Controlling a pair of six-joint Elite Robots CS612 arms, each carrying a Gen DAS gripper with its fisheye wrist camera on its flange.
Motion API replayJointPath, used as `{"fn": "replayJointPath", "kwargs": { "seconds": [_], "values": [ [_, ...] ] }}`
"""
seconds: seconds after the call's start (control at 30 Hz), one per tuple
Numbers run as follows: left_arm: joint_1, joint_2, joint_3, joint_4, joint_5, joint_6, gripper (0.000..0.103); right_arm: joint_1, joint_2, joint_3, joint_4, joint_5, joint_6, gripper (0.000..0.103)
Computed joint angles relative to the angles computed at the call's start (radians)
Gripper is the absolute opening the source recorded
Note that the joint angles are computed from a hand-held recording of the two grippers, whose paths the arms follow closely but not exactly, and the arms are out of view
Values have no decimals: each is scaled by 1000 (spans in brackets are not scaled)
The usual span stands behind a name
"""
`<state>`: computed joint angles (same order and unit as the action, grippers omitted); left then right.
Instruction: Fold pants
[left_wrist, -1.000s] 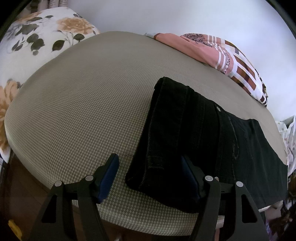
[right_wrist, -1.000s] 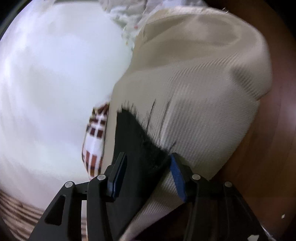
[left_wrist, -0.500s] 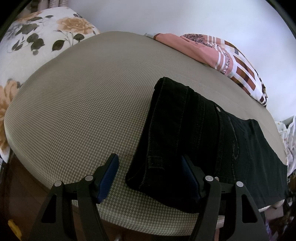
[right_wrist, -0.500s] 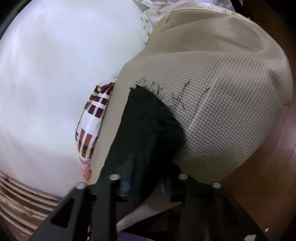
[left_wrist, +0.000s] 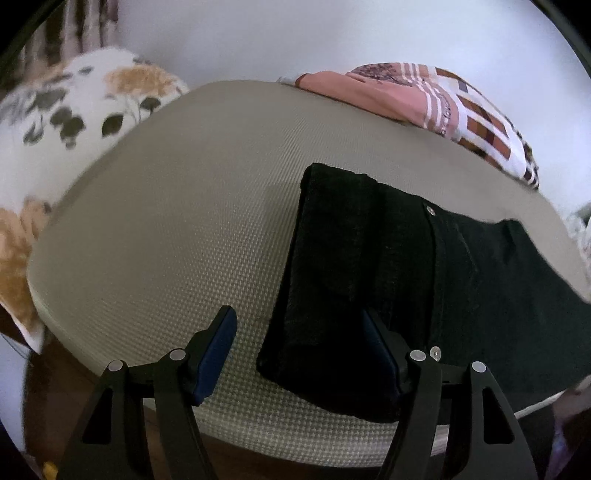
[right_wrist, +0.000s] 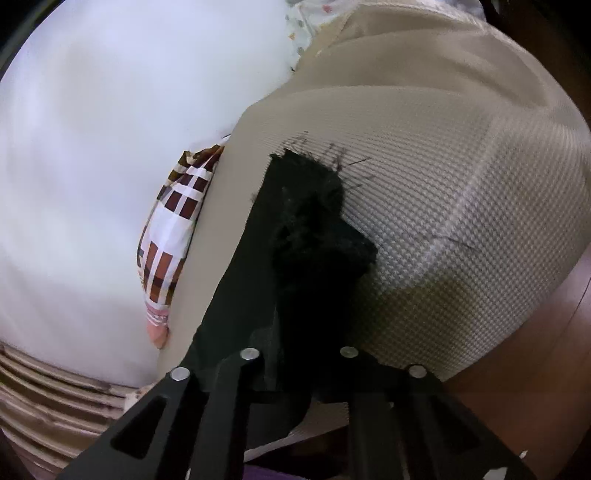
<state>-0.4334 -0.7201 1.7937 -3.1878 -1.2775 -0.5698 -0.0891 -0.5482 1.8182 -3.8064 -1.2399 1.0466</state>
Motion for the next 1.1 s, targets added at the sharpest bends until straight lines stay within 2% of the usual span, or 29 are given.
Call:
{"fn": "replayJointPath", "kwargs": {
  "seconds": [0.07, 0.13, 0.23, 0.47, 0.73, 1.1],
  "values": [
    [-6, -3, -3, 13, 19, 16, 69, 0, 6, -2, -4, -1, 16, 16],
    [-8, -5, -3, 19, 28, 24, 69, 7, -7, -1, 40, -27, -13, 11],
    [-8, -9, -2, 29, 34, 24, 69, 15, -22, -5, 84, -51, -32, 11],
    [-18, -20, 3, 55, 87, 23, 71, 33, -36, -25, 75, -67, -44, 10],
    [-28, -28, 2, 87, 144, 29, 74, 66, -43, -90, 95, -18, -83, 10],
    [-43, -33, -2, 107, 209, 59, 75, 130, 8, -246, 192, 115, -118, 11]
  ]
}}
